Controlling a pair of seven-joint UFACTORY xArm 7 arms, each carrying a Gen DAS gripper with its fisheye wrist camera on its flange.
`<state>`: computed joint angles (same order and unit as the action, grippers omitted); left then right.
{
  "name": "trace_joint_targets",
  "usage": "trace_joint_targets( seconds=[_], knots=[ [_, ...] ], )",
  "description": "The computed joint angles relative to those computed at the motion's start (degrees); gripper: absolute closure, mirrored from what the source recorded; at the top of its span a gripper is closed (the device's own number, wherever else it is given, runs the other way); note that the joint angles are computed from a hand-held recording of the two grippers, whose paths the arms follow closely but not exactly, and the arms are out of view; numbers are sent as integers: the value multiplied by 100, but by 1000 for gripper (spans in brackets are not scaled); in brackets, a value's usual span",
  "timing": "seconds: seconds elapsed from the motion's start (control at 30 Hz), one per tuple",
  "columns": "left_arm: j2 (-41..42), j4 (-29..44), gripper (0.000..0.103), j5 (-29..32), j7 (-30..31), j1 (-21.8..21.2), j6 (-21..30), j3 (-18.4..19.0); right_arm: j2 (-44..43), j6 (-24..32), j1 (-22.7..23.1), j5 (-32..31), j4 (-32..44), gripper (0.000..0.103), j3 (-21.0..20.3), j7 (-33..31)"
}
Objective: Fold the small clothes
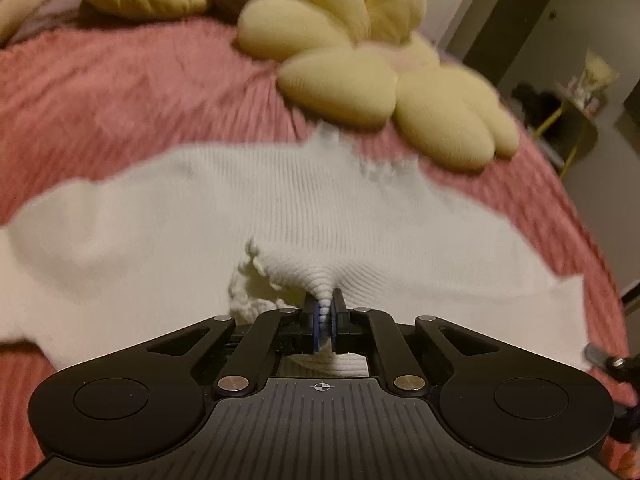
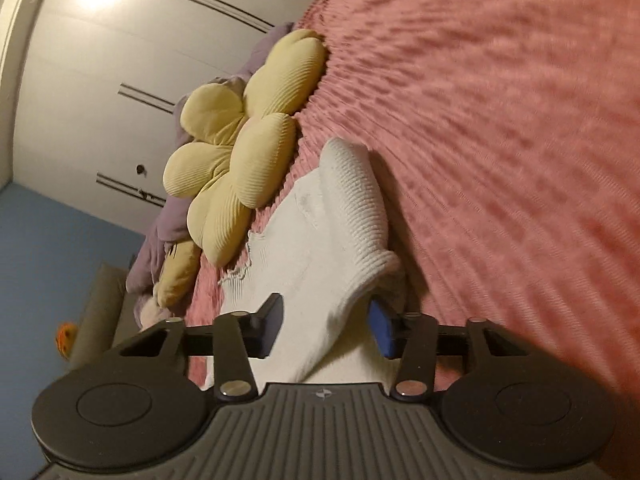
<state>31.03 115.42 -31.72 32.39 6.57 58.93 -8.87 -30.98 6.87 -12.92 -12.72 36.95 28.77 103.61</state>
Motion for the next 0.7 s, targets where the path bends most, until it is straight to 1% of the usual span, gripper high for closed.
trace_joint_targets(
  seconds=[0.1, 0.17, 0.2, 0.3, 0.37, 0.4, 0.43, 0.47, 0.5, 0.53, 0.57, 0.67, 0.7],
  knots=[
    [-80, -44, 97, -186, 53, 70, -373, -20, 209, -101, -33, 3, 79, 59, 8, 17],
    [-83, -18, 97, -228, 135, 91, -693, -15, 247, -143, -222, -22, 94, 59, 157, 185],
    [-31, 76, 97, -215, 137, 99, -745, -12, 260, -163, -324, -29, 98, 59, 240, 298],
    [217, 434, 97, -17, -54, 96, -783, 58, 371, -337, -518, -43, 116, 59, 408, 530],
    [381, 658, 97, 97, -220, 134, -616, 58, 465, -271, -633, -111, 227, 61, 525, 578],
    [445, 728, 97, 123, -264, 179, -489, 38, 486, -246, -723, -173, 279, 64, 608, 639],
    [474, 729, 97, 149, -265, 204, -421, 18, 464, -205, -812, -237, 304, 70, 690, 717],
    [463, 658, 96, 187, -231, 208, -427, 11, 454, -97, -892, -303, 348, 75, 765, 788],
    [448, 605, 96, 226, -212, 212, -397, 9, 470, 110, -904, -368, 421, 87, 787, 823],
    [467, 607, 96, 243, -220, 219, -321, -1, 514, 338, -829, -435, 498, 94, 728, 801],
    [490, 620, 96, 234, -245, 227, -242, -19, 527, 589, -737, -505, 561, 95, 663, 757],
    [562, 694, 96, 163, -172, 257, -24, -96, 433, 1336, -734, -1002, 791, 96, 718, 691],
    [669, 879, 96, 217, -171, 232, 139, -92, 438, 1662, -729, -1219, 929, 96, 752, 585]
  ],
)
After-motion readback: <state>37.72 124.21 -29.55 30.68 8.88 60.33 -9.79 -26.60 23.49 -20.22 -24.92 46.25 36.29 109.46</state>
